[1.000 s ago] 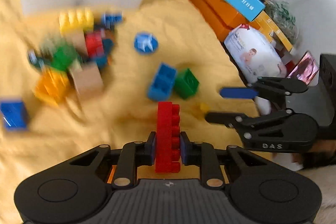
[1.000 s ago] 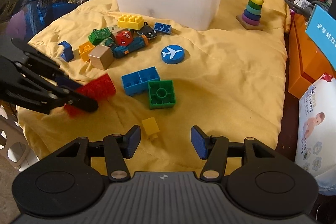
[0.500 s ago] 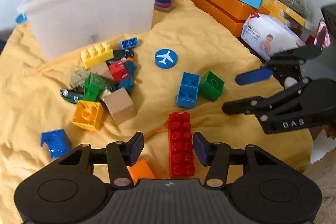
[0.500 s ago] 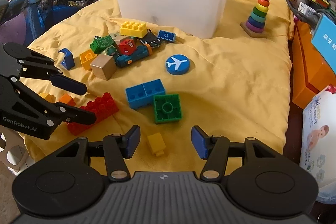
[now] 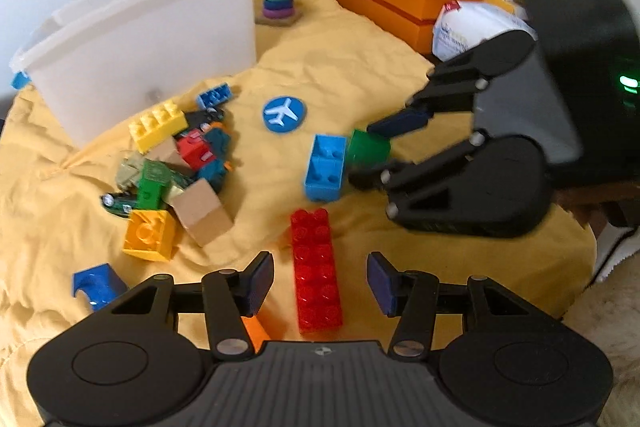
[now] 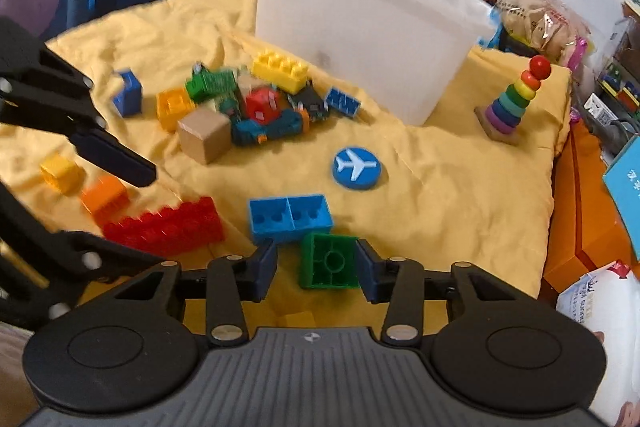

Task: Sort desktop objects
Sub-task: 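Grasp the green square brick with the right tool, then carry both bricks over the white bin and open both tools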

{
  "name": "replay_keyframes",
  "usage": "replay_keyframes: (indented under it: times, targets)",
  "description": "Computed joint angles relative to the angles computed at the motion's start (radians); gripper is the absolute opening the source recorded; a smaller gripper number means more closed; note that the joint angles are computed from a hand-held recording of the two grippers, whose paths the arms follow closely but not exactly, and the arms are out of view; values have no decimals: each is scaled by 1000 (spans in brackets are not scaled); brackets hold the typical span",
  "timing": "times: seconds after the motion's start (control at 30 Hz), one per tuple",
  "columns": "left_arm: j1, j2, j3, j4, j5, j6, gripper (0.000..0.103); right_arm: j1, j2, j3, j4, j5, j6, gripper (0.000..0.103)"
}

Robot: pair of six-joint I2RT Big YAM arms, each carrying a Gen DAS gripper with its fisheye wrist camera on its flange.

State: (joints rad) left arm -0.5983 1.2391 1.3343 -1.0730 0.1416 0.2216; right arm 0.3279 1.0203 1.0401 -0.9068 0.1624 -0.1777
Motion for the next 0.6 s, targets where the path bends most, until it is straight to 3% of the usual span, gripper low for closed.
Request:
replay_keyframes:
  times: [0.1,0.17,0.2,0.33,0.4,0.43,0.5,0.53,0.6]
  targets:
    - [-5,10,-5,0,-18,-5,55,-18,23,0,-1,31,8,29]
    - [1,12,-6,2,-6,-18,55,-64,17,7,-5,-26,57,28]
    - [2,13,-6,3,-6,-24,55,-97,17,19,-22,-86,106,28]
    - [3,19,-7,6,-6,-23,55,-290,36,51,-112,-504,350,29]
    - [-3,21,-7,8,-18,-16,55,-346,45,29,-103,-615,415,30]
    - [-5,20,-8,9,-23,-14,55,-354,51,27,-114,-604,435,39]
    - [-7,21,-8,12,-25,-13,55,-353,28,15,-91,-557,427,48]
    - [-7,22,-8,12,-26,-14,55,-336,15,17,-91,-488,402,56]
    - [-9,24,-6,7,-30,-14,55,-288,-13,18,-82,-347,327,60]
